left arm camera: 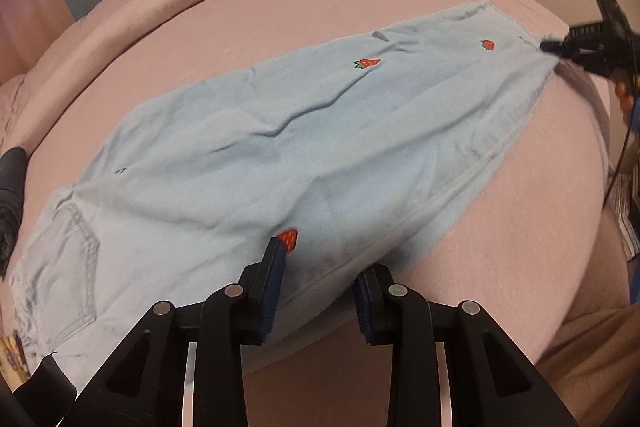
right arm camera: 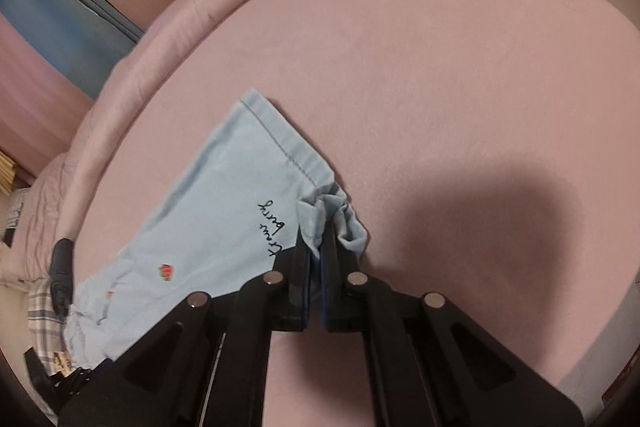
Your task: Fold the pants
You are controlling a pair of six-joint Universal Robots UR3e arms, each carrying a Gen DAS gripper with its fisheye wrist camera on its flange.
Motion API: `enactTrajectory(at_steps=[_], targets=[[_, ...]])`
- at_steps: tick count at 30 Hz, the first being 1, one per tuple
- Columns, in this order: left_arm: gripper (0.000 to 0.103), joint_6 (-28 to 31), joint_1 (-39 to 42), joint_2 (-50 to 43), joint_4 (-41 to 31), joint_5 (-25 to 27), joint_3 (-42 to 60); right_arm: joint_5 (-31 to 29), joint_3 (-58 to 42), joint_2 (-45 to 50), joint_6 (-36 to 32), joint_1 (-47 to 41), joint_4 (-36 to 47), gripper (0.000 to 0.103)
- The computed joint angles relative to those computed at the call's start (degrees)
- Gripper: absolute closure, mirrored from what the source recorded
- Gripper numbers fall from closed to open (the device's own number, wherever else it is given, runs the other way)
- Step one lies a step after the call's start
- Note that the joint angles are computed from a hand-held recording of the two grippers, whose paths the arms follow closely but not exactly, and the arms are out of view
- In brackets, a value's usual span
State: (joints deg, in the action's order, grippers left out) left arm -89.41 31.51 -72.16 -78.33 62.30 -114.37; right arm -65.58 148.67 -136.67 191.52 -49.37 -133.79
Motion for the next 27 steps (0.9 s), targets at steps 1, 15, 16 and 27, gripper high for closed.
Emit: enactTrajectory(at_steps=[1,15,16,27], targets=[[0.072,1.87,1.24,0.52,-2.65,-0.21,1.2,0.18,-2.59,-1.21,-1.21,-1.17,4.24,0.094],[0.06,2.6,5.88,-8.93,-27.82,-5.82,20.34,-3.22,-41.3,46.21,-23.59,31.17,-9.1,0.072],[0.06,2.4,5.16,-8.59,-27.42,-5.5,19.41,-1.61,-47.3,52.21,-28.42,33.03,-7.1,0.072],[0.06,-0.76,0.3,-7.75,-17.81,-2.1,11.28,-14.35,-93.1,84.29,-47.54,46.53,29.51,0.087]])
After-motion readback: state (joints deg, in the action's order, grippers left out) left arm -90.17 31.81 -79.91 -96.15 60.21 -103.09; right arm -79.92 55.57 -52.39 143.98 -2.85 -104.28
